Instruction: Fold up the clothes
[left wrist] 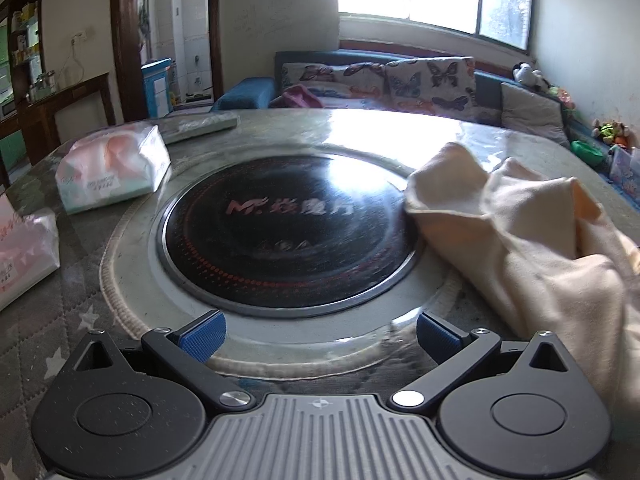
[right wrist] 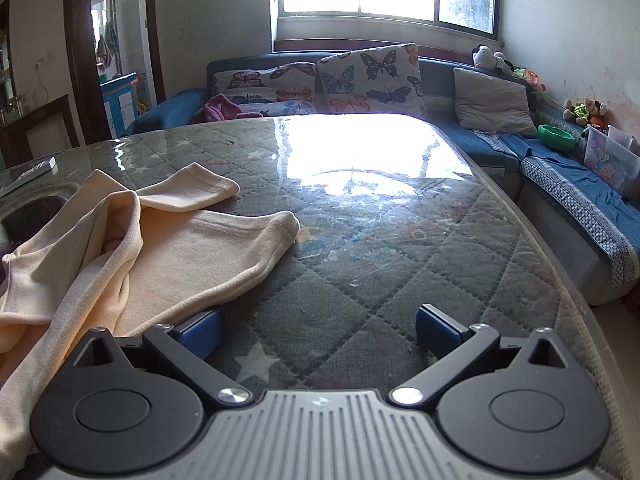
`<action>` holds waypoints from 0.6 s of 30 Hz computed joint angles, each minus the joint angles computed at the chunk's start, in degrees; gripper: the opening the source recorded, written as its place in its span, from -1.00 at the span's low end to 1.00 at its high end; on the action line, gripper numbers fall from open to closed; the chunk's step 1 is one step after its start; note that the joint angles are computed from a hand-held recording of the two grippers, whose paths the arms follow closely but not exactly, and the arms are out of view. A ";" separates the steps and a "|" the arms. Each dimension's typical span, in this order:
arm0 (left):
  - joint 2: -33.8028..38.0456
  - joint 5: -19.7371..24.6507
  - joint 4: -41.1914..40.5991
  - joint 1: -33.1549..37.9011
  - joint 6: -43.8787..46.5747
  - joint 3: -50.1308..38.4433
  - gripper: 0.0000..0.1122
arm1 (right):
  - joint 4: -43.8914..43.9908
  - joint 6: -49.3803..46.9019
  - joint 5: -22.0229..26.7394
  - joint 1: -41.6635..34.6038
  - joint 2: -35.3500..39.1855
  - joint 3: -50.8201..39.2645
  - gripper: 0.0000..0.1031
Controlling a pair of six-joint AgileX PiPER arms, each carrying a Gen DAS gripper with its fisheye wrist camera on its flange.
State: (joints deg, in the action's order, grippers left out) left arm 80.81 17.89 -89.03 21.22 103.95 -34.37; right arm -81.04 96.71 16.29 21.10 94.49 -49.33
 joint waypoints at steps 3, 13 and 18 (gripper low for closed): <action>-2.86 1.19 2.15 -1.08 -2.25 0.62 0.84 | 0.75 0.81 -0.47 0.33 -2.01 1.66 0.92; -8.51 2.66 17.21 -8.72 -19.69 -0.32 0.84 | 1.00 4.37 4.11 6.78 -10.44 7.38 0.87; -10.71 3.64 23.69 -11.06 -27.46 -0.34 0.84 | 4.58 2.17 6.44 10.80 -15.05 9.78 0.82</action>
State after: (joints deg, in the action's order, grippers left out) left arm 70.10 21.53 -65.34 10.16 76.49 -34.71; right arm -76.46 98.87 22.73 31.89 79.44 -39.56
